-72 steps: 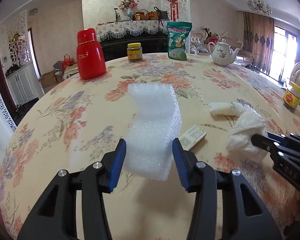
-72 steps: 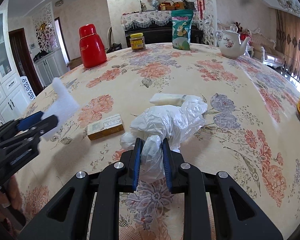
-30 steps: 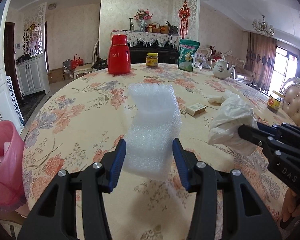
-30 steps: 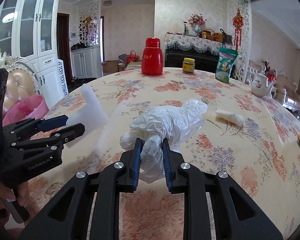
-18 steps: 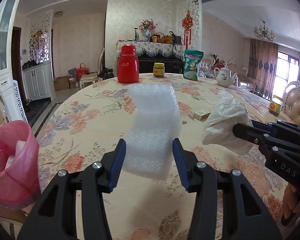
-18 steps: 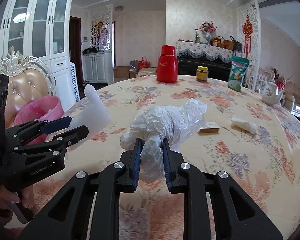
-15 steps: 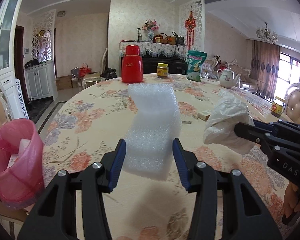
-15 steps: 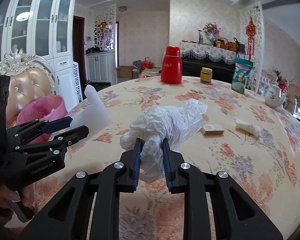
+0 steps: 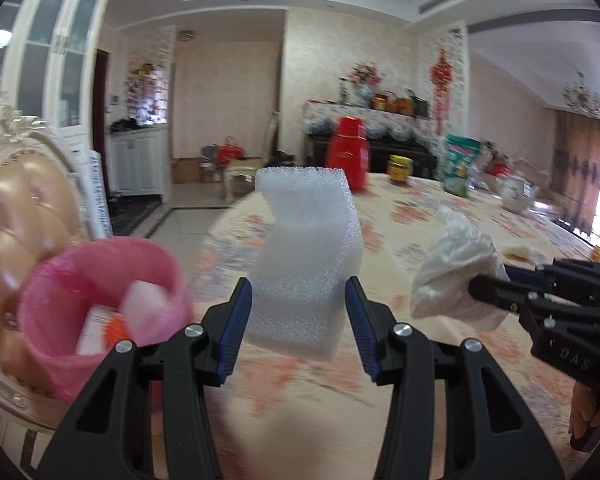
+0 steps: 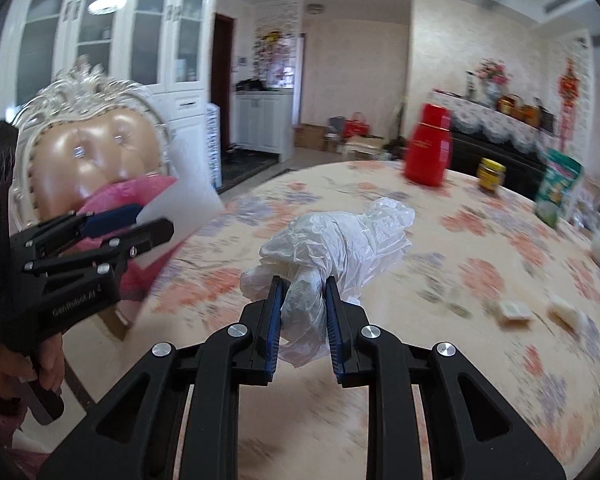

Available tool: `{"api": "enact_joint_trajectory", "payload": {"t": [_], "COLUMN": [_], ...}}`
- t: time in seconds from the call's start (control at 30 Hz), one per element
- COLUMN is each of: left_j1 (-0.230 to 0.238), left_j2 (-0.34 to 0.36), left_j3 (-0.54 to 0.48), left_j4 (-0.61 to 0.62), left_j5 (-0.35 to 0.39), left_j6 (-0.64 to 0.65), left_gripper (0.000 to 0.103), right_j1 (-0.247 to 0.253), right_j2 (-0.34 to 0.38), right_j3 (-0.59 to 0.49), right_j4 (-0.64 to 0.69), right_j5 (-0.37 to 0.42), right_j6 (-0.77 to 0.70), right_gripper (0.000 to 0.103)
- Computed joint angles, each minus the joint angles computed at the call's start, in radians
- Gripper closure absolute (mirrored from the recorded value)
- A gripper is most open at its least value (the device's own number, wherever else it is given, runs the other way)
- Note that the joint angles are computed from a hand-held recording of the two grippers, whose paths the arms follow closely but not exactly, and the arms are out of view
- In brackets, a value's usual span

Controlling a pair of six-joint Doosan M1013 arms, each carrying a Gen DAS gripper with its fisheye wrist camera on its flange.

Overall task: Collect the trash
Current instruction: 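Carry the plastic bag and foam block to the pink bin with both tools, then open both tools over the pink bin to drop the bag and foam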

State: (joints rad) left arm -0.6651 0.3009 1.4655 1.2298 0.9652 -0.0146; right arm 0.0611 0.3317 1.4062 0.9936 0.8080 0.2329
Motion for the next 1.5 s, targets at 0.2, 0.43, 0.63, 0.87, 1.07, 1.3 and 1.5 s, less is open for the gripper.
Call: {"api": "enact_joint_trajectory", "payload": {"t": [0.2, 0.43, 0.63, 0.87, 1.07, 1.3, 1.5], "left_j1": [0.022, 0.073, 0.137, 0.198, 0.229, 0.234, 0.215], "left_j2": [-0.050, -0.109, -0.138, -0.147, -0.151, -0.152, -0.158], "left_j3": [0.045, 0.100, 0.139, 0.168, 0.181, 0.188, 0.196], "left_j4": [0.010, -0.027, -0.083, -0.126, -0.148, -0.147, -0.133], "left_j5": [0.087, 0.169, 0.163, 0.138, 0.105, 0.101, 0.136], "left_j6": [-0.032, -0.054, -0.070, -0.087, -0.066, -0.075, -0.090], "left_gripper": [0.056, 0.056, 0.056, 0.056, 0.056, 0.055, 0.032], "right_j1": [0.064, 0.132, 0.189, 0.247, 0.272, 0.288, 0.288], "right_j2": [0.024, 0.058, 0.103, 0.142, 0.170, 0.190, 0.188], "right_j3": [-0.037, -0.095, -0.167, -0.216, -0.252, -0.279, -0.278], "right_j4": [0.011, 0.020, 0.015, -0.030, -0.061, -0.084, -0.072], "right_j5": [0.056, 0.121, 0.157, 0.179, 0.194, 0.213, 0.219], "right_j6": [-0.052, -0.072, -0.050, -0.027, -0.006, -0.004, -0.038], "right_gripper": [0.081, 0.081, 0.081, 0.081, 0.081, 0.080, 0.039]}}
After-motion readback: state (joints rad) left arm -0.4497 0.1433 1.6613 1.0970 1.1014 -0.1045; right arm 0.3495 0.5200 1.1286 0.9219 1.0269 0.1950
